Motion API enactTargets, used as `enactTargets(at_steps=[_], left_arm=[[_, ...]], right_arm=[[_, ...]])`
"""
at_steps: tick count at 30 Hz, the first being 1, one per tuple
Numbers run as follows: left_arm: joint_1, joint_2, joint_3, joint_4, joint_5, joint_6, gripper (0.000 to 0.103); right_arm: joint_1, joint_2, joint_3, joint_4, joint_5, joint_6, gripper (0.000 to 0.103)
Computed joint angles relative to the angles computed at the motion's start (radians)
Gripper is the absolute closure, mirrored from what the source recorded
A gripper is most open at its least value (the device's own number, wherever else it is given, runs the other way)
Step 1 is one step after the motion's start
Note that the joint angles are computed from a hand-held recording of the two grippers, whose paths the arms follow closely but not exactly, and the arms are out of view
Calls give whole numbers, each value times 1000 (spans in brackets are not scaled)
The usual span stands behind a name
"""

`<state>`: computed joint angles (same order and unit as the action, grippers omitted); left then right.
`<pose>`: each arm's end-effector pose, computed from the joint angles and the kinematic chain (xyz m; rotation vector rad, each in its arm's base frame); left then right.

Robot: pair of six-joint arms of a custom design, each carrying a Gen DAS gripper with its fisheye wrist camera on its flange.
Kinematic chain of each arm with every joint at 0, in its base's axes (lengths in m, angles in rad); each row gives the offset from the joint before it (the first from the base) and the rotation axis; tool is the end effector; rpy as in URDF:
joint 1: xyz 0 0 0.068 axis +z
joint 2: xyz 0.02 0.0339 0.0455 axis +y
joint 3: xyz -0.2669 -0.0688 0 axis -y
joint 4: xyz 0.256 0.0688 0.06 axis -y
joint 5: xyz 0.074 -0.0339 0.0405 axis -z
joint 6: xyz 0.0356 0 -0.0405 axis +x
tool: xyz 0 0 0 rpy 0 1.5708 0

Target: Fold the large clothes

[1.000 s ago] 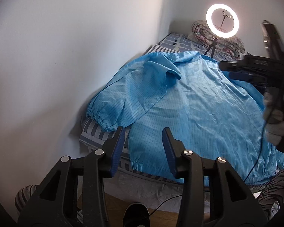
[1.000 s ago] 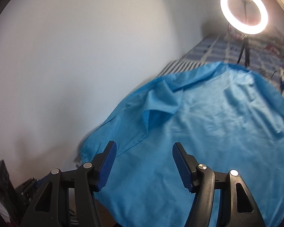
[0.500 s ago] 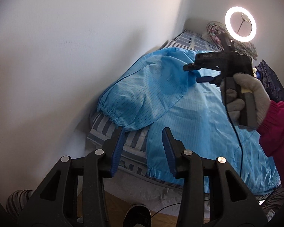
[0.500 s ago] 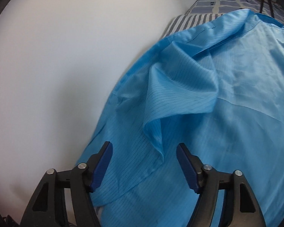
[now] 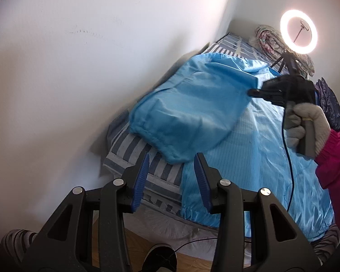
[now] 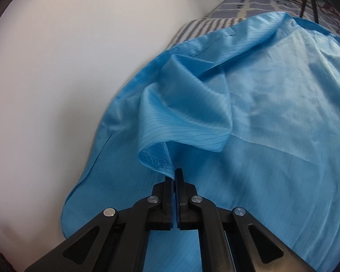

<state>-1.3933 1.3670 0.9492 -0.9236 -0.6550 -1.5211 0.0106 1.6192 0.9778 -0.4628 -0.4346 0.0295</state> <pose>0.0651 -0.2398 0.2263 -0.2532 2.4493 -0.1869 0.3216 0.0184 0.1801 -0.1129 2.6266 0.5921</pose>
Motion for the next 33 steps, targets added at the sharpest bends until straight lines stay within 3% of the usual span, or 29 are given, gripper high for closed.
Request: enactTargets(at_steps=[2,3,4,6,12,18,20,21,23,24,26,28,31,33], left_arm=[[23,-18,-20,35,19,17,61],[42,-32,-40,72,36,37,55],[65,-46,-64,123,60,67,42],[112,-65,-106,213,111,109,35],[288,-57,-199,460,281,187,34],[408,59,-189,554,387,210,34],[408,93,-168,550,360,188,35],[406,106,-156,541,337,186,37],[394,134,-127,521,286,191,70],[396,145,-116,524,284,211,94],[385,154,-98,539,259,242,94],[341,145,-66,505,167,280,95],[285,130,-3,432,69,329,96],[232,103,36,354,-19,365,96]], right_arm=[[-11,-15,-1,-26,44,-47,103],[-12,-18,1,-36,65,-63,103],[-24,-21,-5,-43,84,-82,103],[-52,-11,-1,-60,94,-107,103],[-98,11,1,-71,89,-139,103],[-88,20,-19,-32,109,-178,103],[-93,32,-28,-12,104,-187,103],[-87,42,-25,-5,105,-181,103],[-86,45,-21,-8,103,-180,103],[-84,44,-22,-10,102,-182,103],[-64,53,-24,-1,105,-174,102],[-61,49,-12,-36,100,-190,97],[-81,-21,-19,-92,84,-209,71],[-110,-84,-29,-118,80,-224,71]])
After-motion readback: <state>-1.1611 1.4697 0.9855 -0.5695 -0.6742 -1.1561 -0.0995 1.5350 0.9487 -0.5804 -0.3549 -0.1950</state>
